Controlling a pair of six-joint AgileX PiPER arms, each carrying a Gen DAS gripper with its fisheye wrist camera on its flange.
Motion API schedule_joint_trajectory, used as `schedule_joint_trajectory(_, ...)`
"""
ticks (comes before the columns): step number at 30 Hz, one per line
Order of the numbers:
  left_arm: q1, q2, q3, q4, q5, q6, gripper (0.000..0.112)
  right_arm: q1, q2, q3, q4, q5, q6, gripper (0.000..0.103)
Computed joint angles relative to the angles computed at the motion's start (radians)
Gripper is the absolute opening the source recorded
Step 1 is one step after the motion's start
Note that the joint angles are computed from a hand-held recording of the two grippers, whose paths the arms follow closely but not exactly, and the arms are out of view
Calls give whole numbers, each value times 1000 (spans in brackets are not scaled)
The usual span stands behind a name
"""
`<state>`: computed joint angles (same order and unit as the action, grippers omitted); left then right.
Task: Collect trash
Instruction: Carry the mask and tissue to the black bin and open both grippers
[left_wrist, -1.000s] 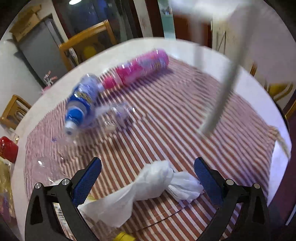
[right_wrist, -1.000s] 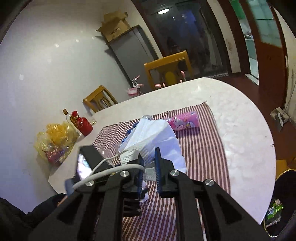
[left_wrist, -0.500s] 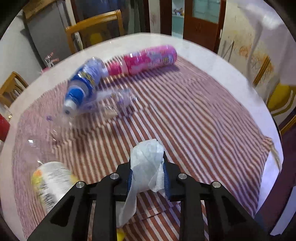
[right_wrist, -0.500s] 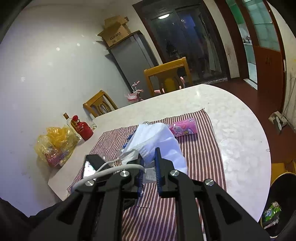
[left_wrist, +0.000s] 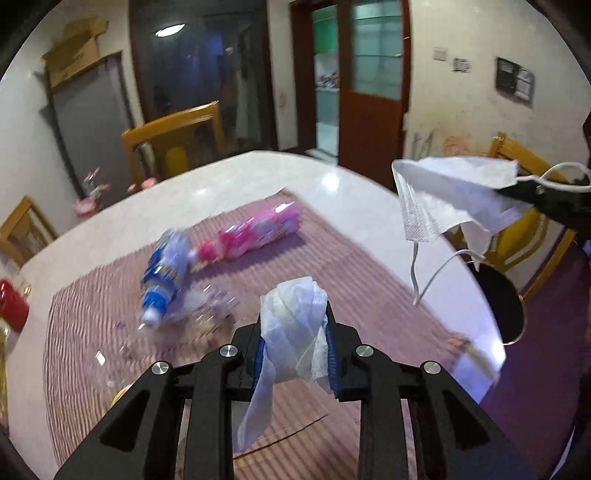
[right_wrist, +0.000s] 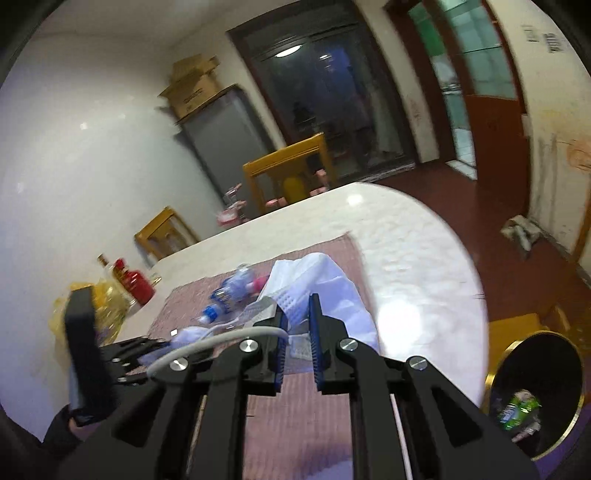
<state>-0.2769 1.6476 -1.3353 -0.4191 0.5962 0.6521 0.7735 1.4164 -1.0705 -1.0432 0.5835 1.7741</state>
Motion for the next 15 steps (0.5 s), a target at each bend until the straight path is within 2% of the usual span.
schedule_joint_trajectory(6, -140, 1, -29, -34, 7, 16, 25, -37, -178, 204, 85, 242, 30, 12)
schedule_joint_trajectory(9, -201, -3, -29, -58, 6, 35, 25, -110, -232, 300, 168, 290, 12, 12)
schedule_joint_trajectory(11, -243, -7, -31, -71, 9, 42, 25, -180, -243, 365, 215, 276, 1, 12)
schedule_joint_trajectory(15, -310, -4, -33, -64, 0, 38, 25, -384, -199, 496, 294, 101, -46, 13)
